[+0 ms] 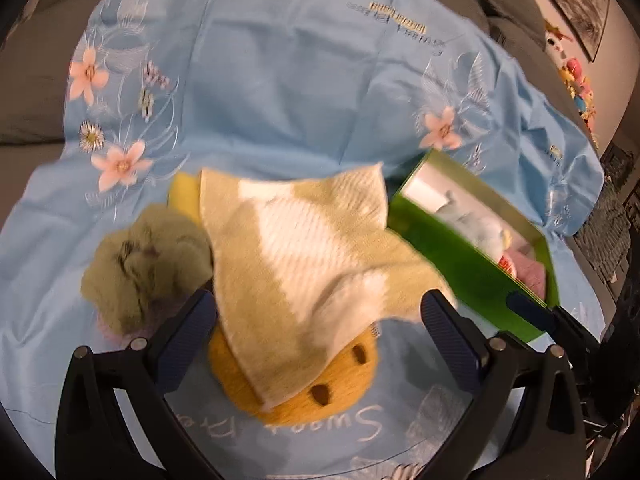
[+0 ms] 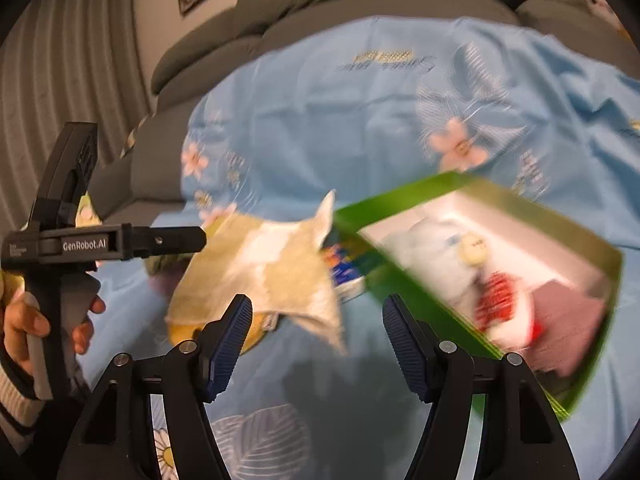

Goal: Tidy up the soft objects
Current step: 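Grasp the yellow-white towel edge with the right gripper and lift it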

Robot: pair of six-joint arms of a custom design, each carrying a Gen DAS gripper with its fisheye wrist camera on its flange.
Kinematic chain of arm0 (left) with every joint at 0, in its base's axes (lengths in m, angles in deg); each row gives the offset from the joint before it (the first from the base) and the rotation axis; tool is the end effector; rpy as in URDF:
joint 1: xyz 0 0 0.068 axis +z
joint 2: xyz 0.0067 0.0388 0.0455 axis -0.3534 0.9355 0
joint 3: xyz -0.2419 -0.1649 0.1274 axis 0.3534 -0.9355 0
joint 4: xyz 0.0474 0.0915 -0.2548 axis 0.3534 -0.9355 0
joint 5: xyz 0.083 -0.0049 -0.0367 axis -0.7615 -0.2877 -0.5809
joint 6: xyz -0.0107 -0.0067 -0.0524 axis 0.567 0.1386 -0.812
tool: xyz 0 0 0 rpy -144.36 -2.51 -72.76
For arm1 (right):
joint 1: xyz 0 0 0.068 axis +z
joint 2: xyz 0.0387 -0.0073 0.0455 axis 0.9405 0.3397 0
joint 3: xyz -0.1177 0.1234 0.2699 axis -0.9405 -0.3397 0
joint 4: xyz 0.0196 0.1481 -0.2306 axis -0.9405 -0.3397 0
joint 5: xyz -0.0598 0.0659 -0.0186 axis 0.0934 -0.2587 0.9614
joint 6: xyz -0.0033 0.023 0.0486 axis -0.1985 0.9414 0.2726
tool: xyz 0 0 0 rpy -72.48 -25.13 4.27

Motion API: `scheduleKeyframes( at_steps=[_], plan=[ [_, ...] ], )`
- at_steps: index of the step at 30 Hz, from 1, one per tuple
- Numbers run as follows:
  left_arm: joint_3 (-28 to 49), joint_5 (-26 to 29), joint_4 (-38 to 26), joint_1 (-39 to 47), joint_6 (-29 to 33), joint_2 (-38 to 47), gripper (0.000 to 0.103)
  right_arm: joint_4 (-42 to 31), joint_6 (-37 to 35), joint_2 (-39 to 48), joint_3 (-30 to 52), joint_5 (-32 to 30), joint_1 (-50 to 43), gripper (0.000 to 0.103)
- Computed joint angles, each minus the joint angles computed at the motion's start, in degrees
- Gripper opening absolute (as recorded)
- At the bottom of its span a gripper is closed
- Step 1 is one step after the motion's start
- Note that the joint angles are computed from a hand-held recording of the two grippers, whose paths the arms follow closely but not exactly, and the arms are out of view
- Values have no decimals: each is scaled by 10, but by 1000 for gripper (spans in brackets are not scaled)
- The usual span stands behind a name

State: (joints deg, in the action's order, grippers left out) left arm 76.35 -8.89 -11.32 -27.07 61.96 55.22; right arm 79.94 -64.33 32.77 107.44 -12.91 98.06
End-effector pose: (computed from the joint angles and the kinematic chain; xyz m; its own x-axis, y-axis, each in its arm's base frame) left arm 0.2025 -0.0195 0.1329 -0.6472 -0.3780 -0.6619 -0.2681 0.9258 -0.2665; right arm 0.2617 0.1528 0.1652 -0.5515 -0.3422 -0.7607 -0.6981 0.6885 0.1964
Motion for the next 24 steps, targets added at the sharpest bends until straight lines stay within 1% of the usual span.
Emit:
scheduleKeyframes(
  at_steps=[3, 5, 7, 8, 10, 11, 12, 13, 14, 16, 17, 20, 22, 23, 24],
  plan=[
    [3, 8, -11, 9, 12, -8, 102, -8, 15, 35, 20, 35, 31, 69],
    [-7, 28, -6, 30, 24, -18, 102, -10, 34, 63, 37, 56, 44, 69],
    [-11, 53, -7, 49, 31, -23, 102, -10, 61, 88, 54, 54, 48, 69],
    [-15, 58, -4, 54, 33, -24, 102, -10, 79, 107, 69, 48, 48, 69],
    [-16, 62, -7, 60, 40, -22, 102, -19, 102, 125, 87, 57, 50, 69],
    [-18, 64, -6, 62, 44, -23, 102, -24, 112, 140, 101, 47, 47, 68],
    [-19, 67, -7, 66, 47, -23, 102, -23, 122, 149, 107, 38, 45, 64],
    [-24, 80, -2, 77, 50, -22, 102, -21, 131, 157, 112, 28, 42, 47],
    [-27, 95, 3, 89, 52, -19, 102, -32, 133, 167, 123, 13, 41, 28],
    [-35, 140, 18, 123, 56, -14, 102, -42, 136, 177, 132, -7, 39, 10],
    [-37, 162, 19, 142, 54, -14, 102, -42, 135, 176, 129, -25, 36, 10],
    [-43, 202, 21, 171, 47, -26, 102, -25, 124, 145, 104, -38, 35, 10],
    [-47, 228, 20, 180, 44, -40, 102, 5, 119, 104, 69, -99, 18, 10],
    [-47, 232, 18, 178, 44, -44, 102, 26, 103, 71, 43, -137, 7, 10],
    [-47, 234, 17, 175, 44, -46, 102, 34, 89, 44, 26, -155, 1, 10]
  ],
)
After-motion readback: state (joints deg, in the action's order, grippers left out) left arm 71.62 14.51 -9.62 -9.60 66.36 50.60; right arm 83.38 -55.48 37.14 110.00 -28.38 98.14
